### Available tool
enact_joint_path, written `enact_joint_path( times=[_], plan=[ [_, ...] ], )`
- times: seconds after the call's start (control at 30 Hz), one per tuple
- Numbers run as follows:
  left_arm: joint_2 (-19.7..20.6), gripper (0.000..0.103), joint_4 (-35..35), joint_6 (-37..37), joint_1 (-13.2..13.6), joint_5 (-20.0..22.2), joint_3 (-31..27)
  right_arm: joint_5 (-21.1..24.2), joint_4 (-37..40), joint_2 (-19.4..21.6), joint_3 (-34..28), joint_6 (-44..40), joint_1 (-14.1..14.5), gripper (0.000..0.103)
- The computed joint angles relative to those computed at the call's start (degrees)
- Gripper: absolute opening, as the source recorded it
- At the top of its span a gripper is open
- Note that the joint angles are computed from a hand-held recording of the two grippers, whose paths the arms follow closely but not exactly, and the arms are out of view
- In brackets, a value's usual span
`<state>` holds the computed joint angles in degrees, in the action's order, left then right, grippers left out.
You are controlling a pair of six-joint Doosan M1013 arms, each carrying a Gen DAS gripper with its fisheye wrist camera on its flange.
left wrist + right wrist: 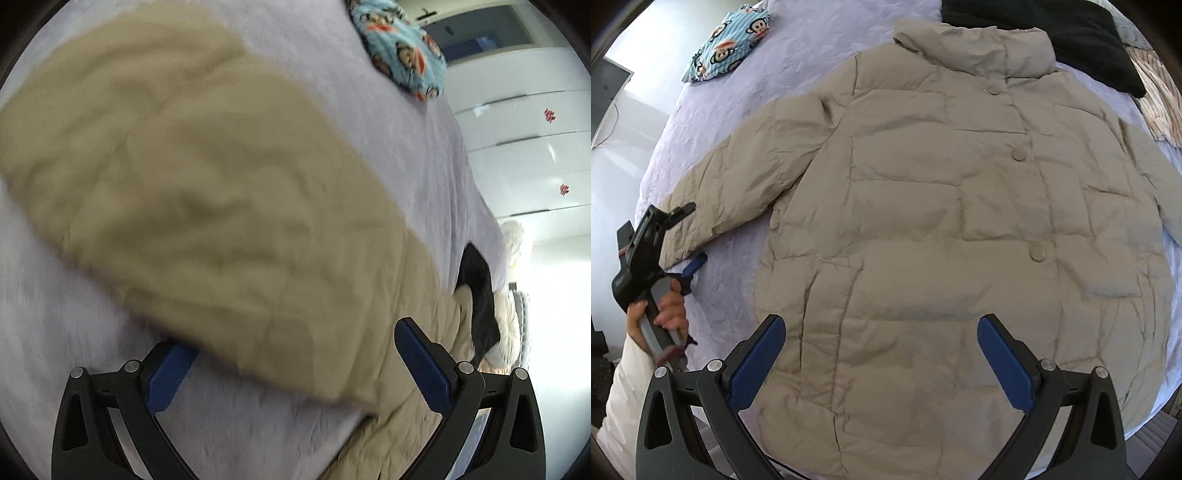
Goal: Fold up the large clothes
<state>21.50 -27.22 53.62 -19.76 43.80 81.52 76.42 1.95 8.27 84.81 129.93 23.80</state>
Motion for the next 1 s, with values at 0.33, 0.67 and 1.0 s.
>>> enact_joint_path(
  times=[0.33,0.67,1.0],
  plan=[
    [2.1,0.009,-3.0,3.3,2.8,-4.2,-2.6,-5.4,-0.2,3.1,-2.3,0.2,-0.6,0.103],
    [0.3,0.009,12.5,9.7,-0.4,-3.7,-8.8,-18.1,5.4,6.9,-3.3,-2.8,-3.0,0.031],
    [0.8,0.009,18.3,17.1,-7.2,-0.7,-17.1,-24.1,22.6,11.9,-1.1,-10.9,-5.6,0.016]
  ],
)
